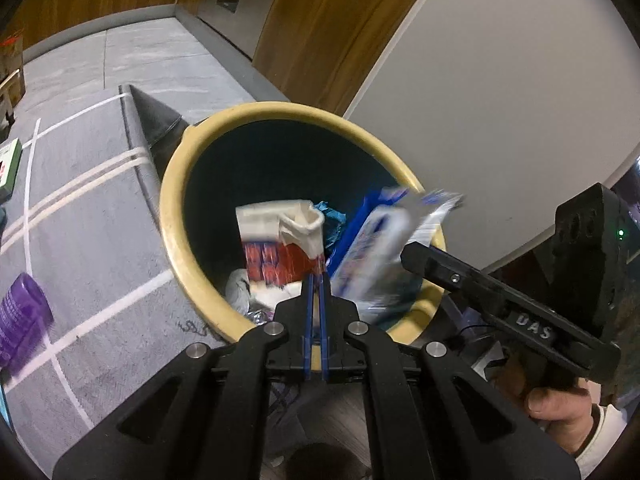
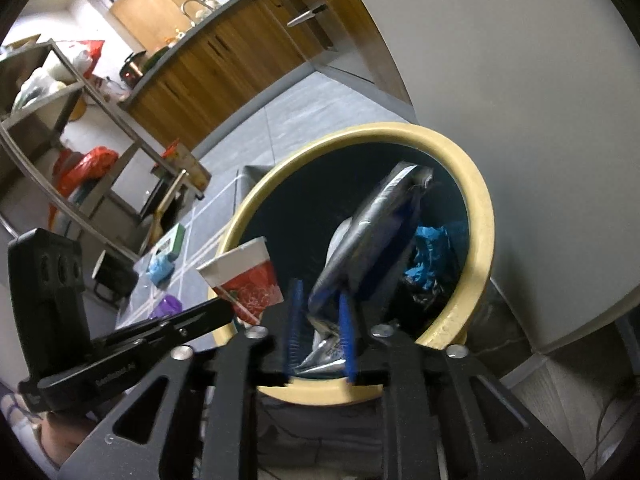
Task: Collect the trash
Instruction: 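Carry the cup and wipes package over the bin and open both grippers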
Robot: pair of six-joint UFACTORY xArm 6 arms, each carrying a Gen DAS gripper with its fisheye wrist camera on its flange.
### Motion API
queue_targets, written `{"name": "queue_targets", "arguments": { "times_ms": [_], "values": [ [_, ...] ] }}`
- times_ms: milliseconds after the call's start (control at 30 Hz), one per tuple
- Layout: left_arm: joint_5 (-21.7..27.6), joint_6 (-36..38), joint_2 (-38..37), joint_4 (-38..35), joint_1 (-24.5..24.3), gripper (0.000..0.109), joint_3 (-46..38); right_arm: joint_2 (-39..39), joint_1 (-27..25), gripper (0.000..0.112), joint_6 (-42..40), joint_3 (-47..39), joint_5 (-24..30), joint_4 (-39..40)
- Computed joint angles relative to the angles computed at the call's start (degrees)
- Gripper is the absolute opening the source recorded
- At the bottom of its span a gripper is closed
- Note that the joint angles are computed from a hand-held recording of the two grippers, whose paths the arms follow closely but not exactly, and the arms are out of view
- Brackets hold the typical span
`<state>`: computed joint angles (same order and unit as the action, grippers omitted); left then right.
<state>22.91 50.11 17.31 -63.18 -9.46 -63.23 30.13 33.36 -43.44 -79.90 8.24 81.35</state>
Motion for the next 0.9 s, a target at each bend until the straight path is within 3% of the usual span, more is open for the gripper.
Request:
{"name": "queue_targets", "arguments": {
  "times_ms": [100, 300, 400, 467, 533, 600, 900],
  "values": [
    [-0.36, -0.42, -0.64, 0.27, 0.06, 0.001, 0.66, -0.4, -0.21, 0.034, -2.51, 0.22, -0.28, 2.82],
    [-2.05, -0.67, -4.17, 0.77, 0.21, 0.015, 4.33, -1.22, 0.38, 0.038, -6.2, 0.59, -2.18, 7.04],
    [-3.46, -0.15, -6.04, 1.07, 0.41, 0.039, 6.07, -1.53, 1.27, 0.047, -6.28, 0.94, -4.25, 6.33],
    [-4.02, 1.04, -7.67, 0.42, 0.74, 0.062, 7.59, -1.74, 1.75, 0.052, -6.19, 1.2, -5.4, 5.61],
    [-5.39, 2.33, -9.73, 0.42, 1.17, 0.069, 9.68, -1.92, 2.33, 0.058, -6.67, 1.33, -6.73, 5.52],
    [-6.52, 2.29, -11.23, 1.76, 1.71, 0.071, 11.34, -2.13, 2.88, 0.066, -8.32, 1.26, -7.78, 6.43],
    [-9.69, 2.46, -16.0, 5.52, 7.48, 0.075, 16.91, -2.96, 5.19, 0.075, -8.99, 1.42, -8.8, 3.05]
  ]
}}
